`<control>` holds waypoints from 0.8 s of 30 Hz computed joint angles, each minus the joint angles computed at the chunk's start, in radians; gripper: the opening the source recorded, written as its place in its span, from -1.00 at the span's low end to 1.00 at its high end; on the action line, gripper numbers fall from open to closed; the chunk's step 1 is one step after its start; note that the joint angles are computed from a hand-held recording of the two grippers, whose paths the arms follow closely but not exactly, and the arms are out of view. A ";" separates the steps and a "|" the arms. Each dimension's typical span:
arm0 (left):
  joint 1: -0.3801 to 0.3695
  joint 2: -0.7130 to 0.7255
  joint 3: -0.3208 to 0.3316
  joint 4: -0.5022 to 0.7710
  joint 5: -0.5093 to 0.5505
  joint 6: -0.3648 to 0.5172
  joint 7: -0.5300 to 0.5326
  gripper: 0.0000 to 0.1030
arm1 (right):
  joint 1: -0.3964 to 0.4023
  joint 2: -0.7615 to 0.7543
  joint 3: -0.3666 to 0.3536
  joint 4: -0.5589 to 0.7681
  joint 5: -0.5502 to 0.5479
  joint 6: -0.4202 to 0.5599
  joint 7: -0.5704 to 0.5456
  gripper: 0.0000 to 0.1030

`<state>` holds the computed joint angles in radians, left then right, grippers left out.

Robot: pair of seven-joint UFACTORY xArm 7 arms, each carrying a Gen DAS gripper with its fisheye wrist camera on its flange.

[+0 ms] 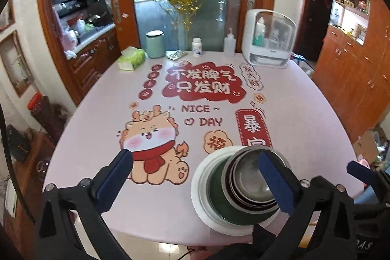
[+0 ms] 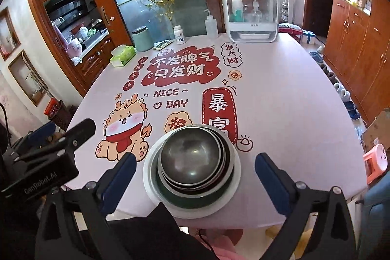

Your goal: Organize plates and bowls

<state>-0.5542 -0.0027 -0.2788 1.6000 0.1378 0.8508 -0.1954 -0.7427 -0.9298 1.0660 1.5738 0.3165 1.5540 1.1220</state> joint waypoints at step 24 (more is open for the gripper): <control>-0.021 -0.051 -0.042 -0.052 0.124 -0.019 -0.129 0.98 | 0.113 -0.038 -0.062 -0.084 -0.019 0.016 0.042 1.00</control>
